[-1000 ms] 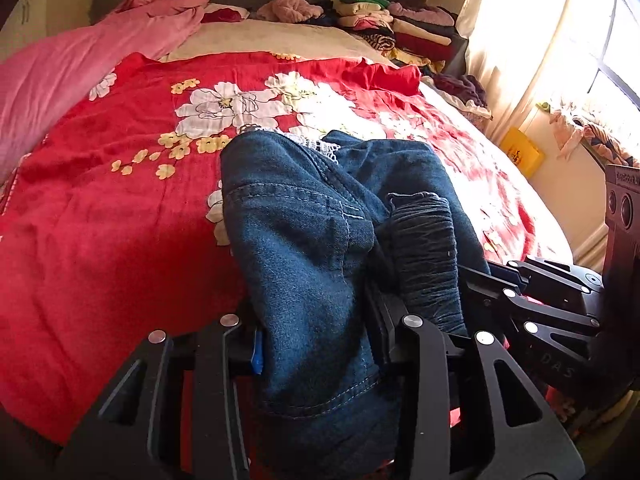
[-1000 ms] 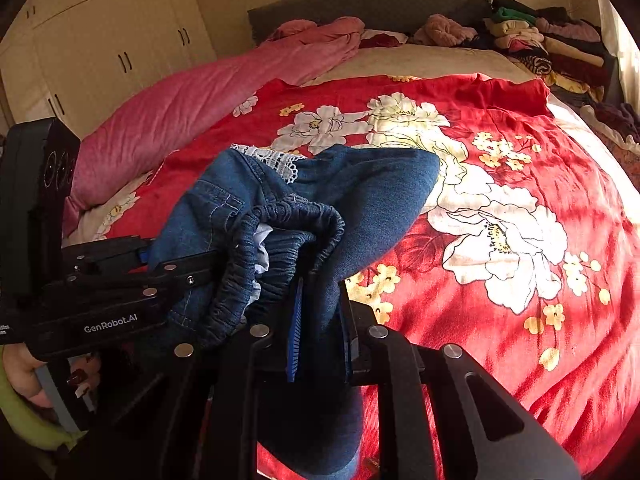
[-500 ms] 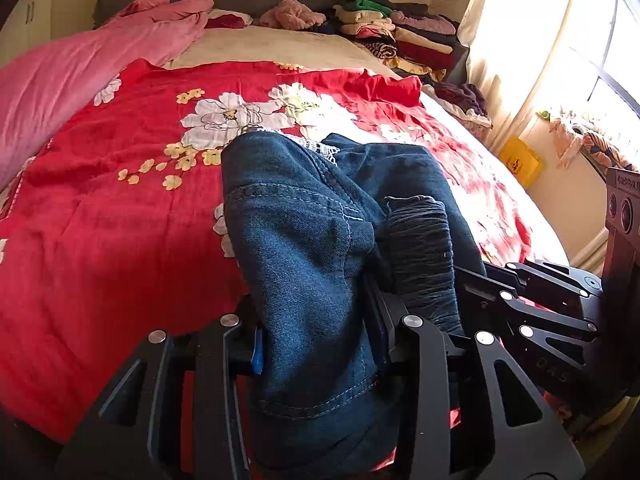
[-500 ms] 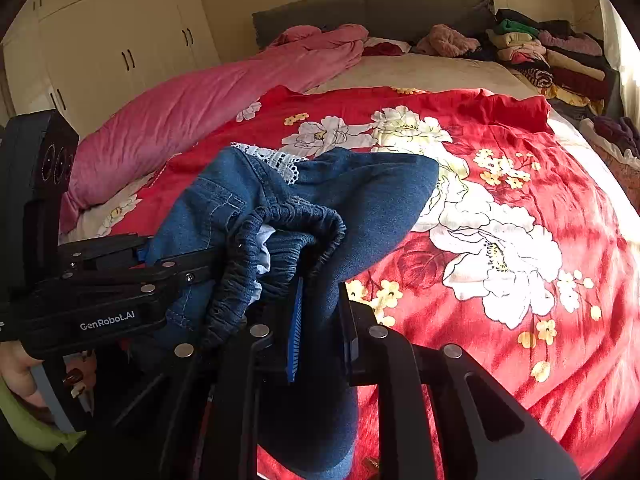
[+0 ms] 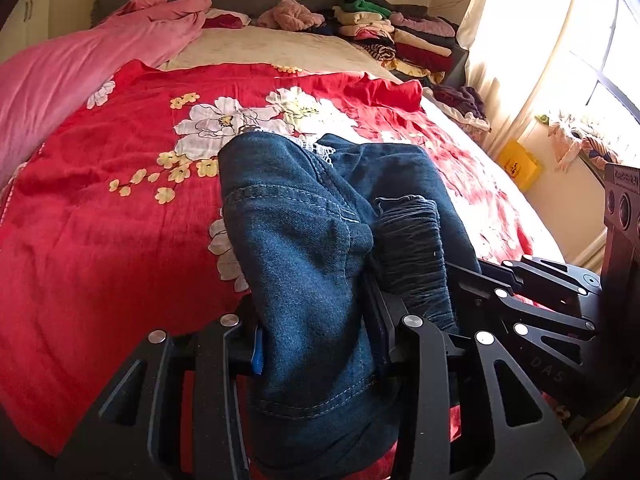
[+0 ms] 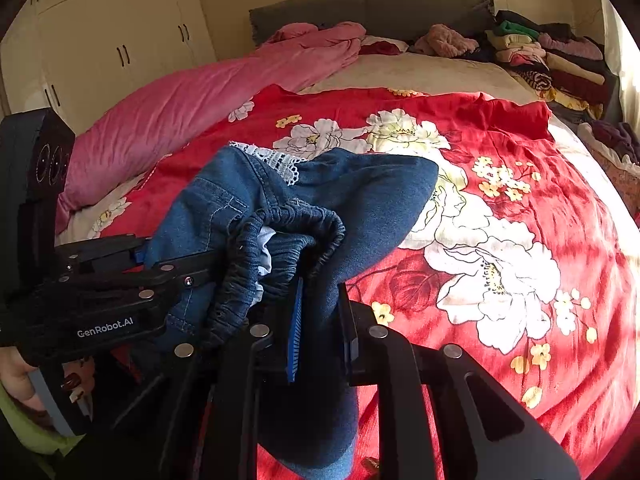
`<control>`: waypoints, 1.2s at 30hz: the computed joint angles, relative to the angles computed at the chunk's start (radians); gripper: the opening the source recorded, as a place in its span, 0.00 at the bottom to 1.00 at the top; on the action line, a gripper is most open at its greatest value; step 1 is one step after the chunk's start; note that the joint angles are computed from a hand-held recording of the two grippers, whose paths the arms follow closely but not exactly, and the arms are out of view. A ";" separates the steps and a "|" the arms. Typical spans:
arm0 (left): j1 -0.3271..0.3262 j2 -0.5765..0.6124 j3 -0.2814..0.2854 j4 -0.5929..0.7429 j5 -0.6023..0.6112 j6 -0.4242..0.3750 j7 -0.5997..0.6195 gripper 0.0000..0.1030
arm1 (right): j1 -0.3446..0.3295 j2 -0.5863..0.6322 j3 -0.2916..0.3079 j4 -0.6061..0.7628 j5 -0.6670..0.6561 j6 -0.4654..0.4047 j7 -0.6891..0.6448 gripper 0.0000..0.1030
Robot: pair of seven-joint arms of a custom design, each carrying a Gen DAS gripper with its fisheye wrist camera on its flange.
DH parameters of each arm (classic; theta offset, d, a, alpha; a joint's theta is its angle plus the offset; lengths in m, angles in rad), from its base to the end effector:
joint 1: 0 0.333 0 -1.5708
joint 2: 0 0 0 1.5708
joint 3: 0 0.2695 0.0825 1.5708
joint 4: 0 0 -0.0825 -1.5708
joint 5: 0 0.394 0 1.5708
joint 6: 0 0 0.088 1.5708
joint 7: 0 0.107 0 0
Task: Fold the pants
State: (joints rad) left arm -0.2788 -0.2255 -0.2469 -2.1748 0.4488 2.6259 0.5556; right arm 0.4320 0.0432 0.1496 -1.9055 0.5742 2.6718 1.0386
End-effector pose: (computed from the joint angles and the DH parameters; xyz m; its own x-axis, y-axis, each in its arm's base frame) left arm 0.4698 -0.2919 0.5102 0.0781 -0.9759 0.2038 -0.7281 -0.1955 -0.6571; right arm 0.5324 0.3291 0.5037 0.6831 -0.7096 -0.1728 -0.5843 -0.3890 -0.7122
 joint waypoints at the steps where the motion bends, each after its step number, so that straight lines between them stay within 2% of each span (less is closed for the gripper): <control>1: 0.000 0.000 0.000 0.000 -0.001 0.000 0.000 0.30 | 0.001 0.008 0.000 0.011 -0.007 -0.001 0.003 0.14; 19: 0.035 0.055 0.021 0.058 -0.006 0.016 0.036 0.30 | 0.010 0.154 -0.006 0.205 -0.102 -0.032 0.059 0.14; 36: 0.048 0.118 0.026 0.130 -0.009 0.002 0.068 0.30 | 0.010 0.235 -0.015 0.307 -0.145 -0.059 0.089 0.14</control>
